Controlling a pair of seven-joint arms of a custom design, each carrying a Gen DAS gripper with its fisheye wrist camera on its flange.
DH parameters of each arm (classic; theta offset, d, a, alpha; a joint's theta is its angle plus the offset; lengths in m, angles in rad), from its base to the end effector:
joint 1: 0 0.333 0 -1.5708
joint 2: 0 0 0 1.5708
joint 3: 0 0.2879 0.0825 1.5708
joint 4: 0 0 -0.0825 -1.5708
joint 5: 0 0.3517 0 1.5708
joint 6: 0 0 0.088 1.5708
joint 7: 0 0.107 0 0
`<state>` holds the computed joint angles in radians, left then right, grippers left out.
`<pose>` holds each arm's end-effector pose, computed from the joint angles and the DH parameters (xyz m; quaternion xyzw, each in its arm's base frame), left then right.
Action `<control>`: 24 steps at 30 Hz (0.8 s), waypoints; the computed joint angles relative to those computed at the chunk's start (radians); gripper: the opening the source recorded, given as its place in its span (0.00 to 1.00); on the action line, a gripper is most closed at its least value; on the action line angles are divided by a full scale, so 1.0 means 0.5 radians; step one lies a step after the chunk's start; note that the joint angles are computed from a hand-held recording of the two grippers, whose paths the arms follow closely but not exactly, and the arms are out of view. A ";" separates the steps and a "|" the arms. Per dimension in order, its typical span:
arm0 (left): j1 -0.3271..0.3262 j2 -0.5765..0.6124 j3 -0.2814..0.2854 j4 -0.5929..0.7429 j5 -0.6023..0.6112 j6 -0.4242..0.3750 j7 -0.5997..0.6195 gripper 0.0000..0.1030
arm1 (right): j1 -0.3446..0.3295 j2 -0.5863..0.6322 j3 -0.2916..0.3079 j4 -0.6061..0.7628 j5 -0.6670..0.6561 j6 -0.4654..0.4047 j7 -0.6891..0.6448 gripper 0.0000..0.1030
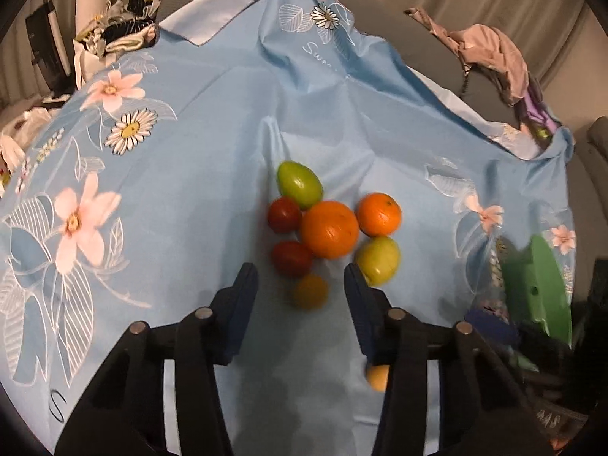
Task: Organize fruits
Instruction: 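Move the left tool to a red tomato while the right tool approaches another red tomato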
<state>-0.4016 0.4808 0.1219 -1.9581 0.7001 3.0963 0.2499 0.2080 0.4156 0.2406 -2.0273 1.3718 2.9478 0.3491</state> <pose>0.5756 -0.2274 0.2904 -0.7644 0.5529 -0.2987 0.1443 0.5427 0.1844 0.2620 -0.7566 0.5490 -0.0386 0.3531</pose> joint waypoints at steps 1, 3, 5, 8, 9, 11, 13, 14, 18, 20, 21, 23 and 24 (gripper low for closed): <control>0.020 0.013 -0.015 -0.009 -0.008 0.065 0.002 0.44 | 0.007 -0.002 -0.013 -0.019 -0.043 -0.019 0.042 0.50; 0.156 0.034 -0.166 -0.060 -0.091 0.235 0.101 0.44 | -0.007 -0.018 -0.007 -0.056 -0.018 -0.010 0.028 0.46; 0.302 0.043 -0.359 -0.089 -0.156 0.291 0.217 0.44 | 0.016 -0.047 -0.035 -0.100 -0.057 0.052 0.101 0.46; 0.455 0.084 -0.599 -0.069 -0.165 0.304 0.439 0.44 | 0.065 -0.088 -0.054 -0.176 -0.177 0.214 0.207 0.46; 0.478 0.104 -0.655 -0.037 -0.177 0.235 0.504 0.44 | 0.061 -0.096 -0.038 -0.199 -0.197 0.256 0.203 0.46; 0.533 0.158 -0.757 0.023 -0.235 0.127 0.619 0.44 | 0.053 -0.098 -0.024 -0.235 -0.273 0.276 0.250 0.46; 0.663 0.221 -0.929 0.057 -0.334 0.069 0.749 0.44 | 0.136 -0.069 -0.112 -0.259 -0.512 0.322 0.487 0.46; 0.725 0.243 -1.008 0.056 -0.375 0.069 0.813 0.44 | 0.256 -0.057 -0.235 -0.283 -0.707 0.361 0.694 0.46; 0.660 0.227 -0.962 0.029 -0.441 0.094 0.905 0.44 | 0.300 -0.024 -0.307 -0.288 -0.943 0.351 0.922 0.46; 0.635 0.230 -0.942 0.046 -0.498 0.046 0.934 0.39 | 0.322 -0.007 -0.349 -0.277 -1.048 0.322 1.038 0.46; 0.625 0.232 -0.931 0.051 -0.520 0.051 0.954 0.37 | 0.315 0.000 -0.338 -0.284 -1.079 0.339 1.060 0.46; 0.654 0.256 -0.969 0.066 -0.585 0.054 1.013 0.36 | 0.296 0.009 -0.302 -0.302 -1.135 0.398 1.084 0.46; 0.652 0.267 -0.973 0.078 -0.613 0.055 1.036 0.37 | 0.261 0.015 -0.264 -0.300 -1.149 0.418 1.081 0.46</control>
<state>-0.0756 0.6143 -0.3647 -1.9192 0.3935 3.1236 0.7677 0.3385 0.4233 0.1086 -2.1775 0.7974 3.1570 0.8895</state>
